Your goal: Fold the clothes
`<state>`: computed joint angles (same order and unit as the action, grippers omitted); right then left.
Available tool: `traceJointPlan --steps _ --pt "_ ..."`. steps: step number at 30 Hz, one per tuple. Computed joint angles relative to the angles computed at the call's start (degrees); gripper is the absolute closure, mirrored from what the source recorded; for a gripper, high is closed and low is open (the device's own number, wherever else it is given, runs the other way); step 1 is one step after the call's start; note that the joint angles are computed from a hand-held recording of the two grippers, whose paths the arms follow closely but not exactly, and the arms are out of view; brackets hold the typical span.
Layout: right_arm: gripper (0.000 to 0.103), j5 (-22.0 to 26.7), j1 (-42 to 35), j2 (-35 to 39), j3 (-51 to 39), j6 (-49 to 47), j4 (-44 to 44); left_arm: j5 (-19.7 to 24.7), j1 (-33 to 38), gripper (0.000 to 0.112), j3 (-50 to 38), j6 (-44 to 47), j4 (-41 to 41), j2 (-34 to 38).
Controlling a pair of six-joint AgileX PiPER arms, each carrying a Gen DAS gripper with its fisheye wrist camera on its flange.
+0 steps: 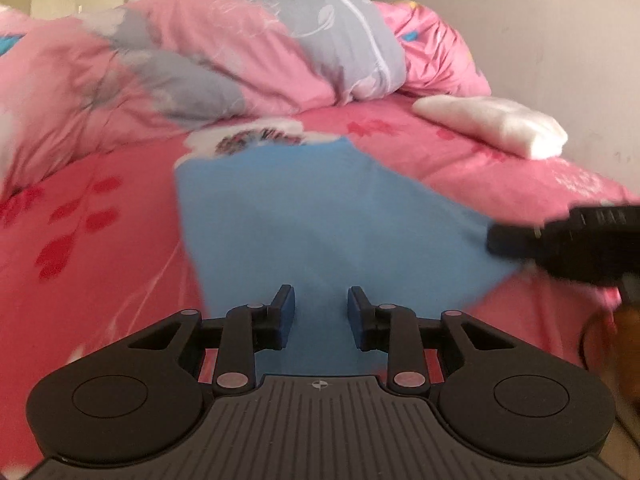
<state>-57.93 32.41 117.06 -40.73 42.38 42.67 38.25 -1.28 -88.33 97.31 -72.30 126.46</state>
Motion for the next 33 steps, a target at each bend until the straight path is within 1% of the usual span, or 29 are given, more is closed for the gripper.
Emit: traceJointPlan --steps 3,8,12,14,17,20,22,23,24,26,29,30,32,33 --pt "0.087 0.15 0.22 0.03 -0.25 -0.51 0.59 0.83 2.51 0.082 5.2 3.72 -2.81 -2.34" --pt "0.087 0.46 0.65 0.06 -0.7 -1.6 1.8 1.82 4.68 0.082 9.45 5.94 -4.25 -4.33" --pt "0.087 0.28 1.55 -0.1 -0.87 -3.11 3.62 3.22 6.11 0.082 10.54 4.05 -2.73 -5.51" --pt "0.086 -0.1 2.49 -0.41 -0.93 -4.5 5.01 4.06 7.18 0.082 11.48 4.54 -3.11 -6.4" --pt "0.086 1.41 3.53 -1.49 -2.18 -9.52 7.29 5.62 8.3 0.081 11.88 5.53 -4.1 -7.54" --pt "0.086 4.46 3.34 -1.72 -4.76 -13.22 8.53 5.4 6.99 0.08 10.35 3.59 -2.79 -7.97" --pt "0.086 9.0 3.06 -1.98 -7.68 -18.72 13.8 3.75 4.91 0.077 8.19 -0.46 -0.24 -7.63" --pt "0.087 10.86 3.07 -2.12 -8.92 -21.84 17.36 2.42 3.66 0.077 6.6 -4.15 2.35 -7.14" --pt "0.087 11.32 3.44 -2.47 -9.09 -23.4 19.86 1.14 2.44 0.077 4.88 -8.47 5.53 -6.56" --pt "0.087 9.69 5.93 -3.96 -8.03 -26.92 26.34 -0.51 0.62 0.077 2.08 -17.07 11.92 -5.67" --pt "0.086 7.09 9.66 -6.1 -6.97 -32.46 36.2 -1.25 -0.76 0.075 0.26 -25.33 18.44 -5.35" --pt "0.086 7.25 10.55 -7.13 -7.18 -36.8 41.19 -1.35 -1.22 0.074 -0.4 -28.16 20.69 -5.21" --pt "0.086 6.05 12.15 -9.12 -6.44 -40.78 46.16 -1.4 -1.84 0.073 -0.41 -31.19 23.32 -5.57" --pt "0.086 5.17 12.74 -9.88 -6.01 -40.72 46.25 -1.12 -2.05 0.072 -0.61 -32.68 24.57 -5.62"
